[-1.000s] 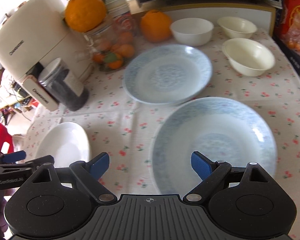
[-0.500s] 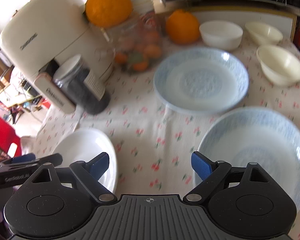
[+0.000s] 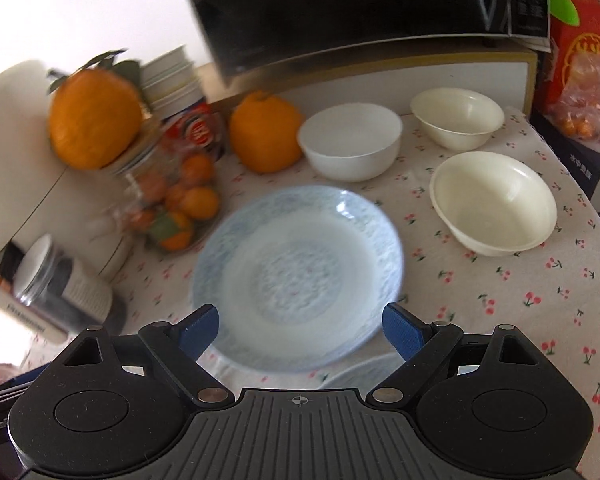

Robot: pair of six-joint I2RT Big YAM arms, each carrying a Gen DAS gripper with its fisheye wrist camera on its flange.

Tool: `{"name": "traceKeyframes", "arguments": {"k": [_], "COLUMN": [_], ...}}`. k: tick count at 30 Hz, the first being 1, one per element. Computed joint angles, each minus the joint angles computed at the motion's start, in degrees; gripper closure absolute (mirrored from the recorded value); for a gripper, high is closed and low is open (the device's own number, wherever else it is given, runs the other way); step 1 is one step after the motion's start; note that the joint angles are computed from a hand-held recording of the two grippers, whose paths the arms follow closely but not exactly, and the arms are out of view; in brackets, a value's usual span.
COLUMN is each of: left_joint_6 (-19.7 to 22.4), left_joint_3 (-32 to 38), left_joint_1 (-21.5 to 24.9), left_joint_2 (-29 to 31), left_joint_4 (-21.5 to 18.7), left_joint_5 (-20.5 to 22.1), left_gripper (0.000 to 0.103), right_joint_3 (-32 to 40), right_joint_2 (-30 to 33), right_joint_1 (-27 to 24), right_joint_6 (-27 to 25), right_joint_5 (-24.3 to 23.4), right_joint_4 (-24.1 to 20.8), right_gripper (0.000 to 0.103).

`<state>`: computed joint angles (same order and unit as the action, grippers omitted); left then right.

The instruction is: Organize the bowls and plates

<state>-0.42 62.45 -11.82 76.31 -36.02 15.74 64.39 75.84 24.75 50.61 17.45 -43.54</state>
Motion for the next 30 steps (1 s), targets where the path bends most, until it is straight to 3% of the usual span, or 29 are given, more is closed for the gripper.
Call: {"name": "traceKeyframes", "arguments": {"k": [6, 12, 19, 22, 30], "left_joint_6": [-6.45, -14.96, -15.39, -15.52, -14.36], "left_joint_3": [1.53, 2.63, 2.55, 2.15, 1.91], "left_joint_1": [-2.45, -3.94, -5.54, -5.59, -6.23], "left_joint_2": [3.35, 6.63, 8.17, 8.29, 9.08], "left_joint_4": [1.92, 4.29, 6.57, 7.63, 9.1], "left_joint_5": [1.24, 4.19, 3.6, 4.59, 5.43], "left_gripper": [0.01, 0.025, 0.051, 0.058, 0.078], "right_joint_3": [-3.79, -7.61, -11.01, -11.96, -12.58], "right_joint_2": [-1.43, -2.54, -2.69, -2.46, -1.49], "right_joint_1": [-4.48, -8.34, -10.03, -10.7, -11.01], "right_joint_6": [0.36, 3.2, 3.67, 4.96, 6.39], "right_joint_5": [-3.43, -8.0, -10.71, -11.78, -12.39], "right_joint_4": [3.88, 9.29, 16.23, 18.42, 19.21], "right_gripper": [0.012, 0.012, 0.016, 0.026, 0.067]}}
